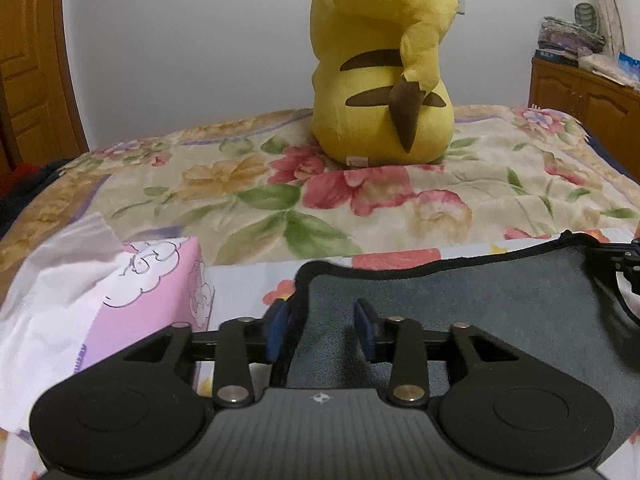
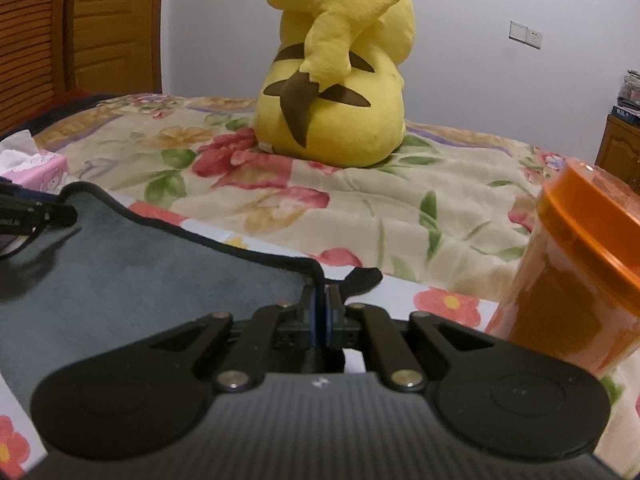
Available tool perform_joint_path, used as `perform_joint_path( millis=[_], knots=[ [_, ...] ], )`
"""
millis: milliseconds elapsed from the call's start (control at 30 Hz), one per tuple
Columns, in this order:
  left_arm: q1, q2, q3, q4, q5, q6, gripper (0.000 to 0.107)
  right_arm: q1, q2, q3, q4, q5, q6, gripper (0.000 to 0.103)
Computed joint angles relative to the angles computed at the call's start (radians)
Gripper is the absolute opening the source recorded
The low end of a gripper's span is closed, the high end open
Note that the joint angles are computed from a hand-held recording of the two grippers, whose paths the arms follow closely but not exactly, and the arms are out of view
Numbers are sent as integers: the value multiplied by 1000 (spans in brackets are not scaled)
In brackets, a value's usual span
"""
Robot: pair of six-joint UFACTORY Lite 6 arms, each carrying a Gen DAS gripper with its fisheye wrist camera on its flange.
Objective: Fold towel
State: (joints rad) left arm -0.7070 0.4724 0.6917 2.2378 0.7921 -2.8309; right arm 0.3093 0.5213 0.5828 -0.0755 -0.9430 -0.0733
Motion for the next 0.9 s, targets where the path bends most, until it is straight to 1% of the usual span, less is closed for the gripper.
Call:
perform_joint_path(
  millis=[67, 133, 267, 500, 600, 700, 800, 900],
  knots=[
    [-15, -24, -14, -22, -3, 16, 48, 2, -23, -17, 0, 12, 0, 14],
    [-33, -59, -36, -45, -10, 28, 53, 1, -57, -44, -5, 20, 8, 14],
    [-92, -151, -102, -115, -21, 64, 53, -23, -159, -118, -57, 71, 92, 14],
    [-208, -329, -215, -295, -33, 166, 53, -30, -388, -292, -72, 123, 144, 14],
    [-272, -413, -256, -404, -22, 246, 53, -28, -503, -357, -70, 169, 151, 14],
    [-339, -531, -312, -510, -14, 298, 53, -35, -627, -420, -81, 224, 163, 14],
    [-412, -630, -340, -647, 19, 399, 53, -33, -749, -469, -85, 300, 166, 14],
    [-482, -725, -358, -769, 63, 498, 53, -18, -906, -526, -63, 393, 160, 14]
  ],
)
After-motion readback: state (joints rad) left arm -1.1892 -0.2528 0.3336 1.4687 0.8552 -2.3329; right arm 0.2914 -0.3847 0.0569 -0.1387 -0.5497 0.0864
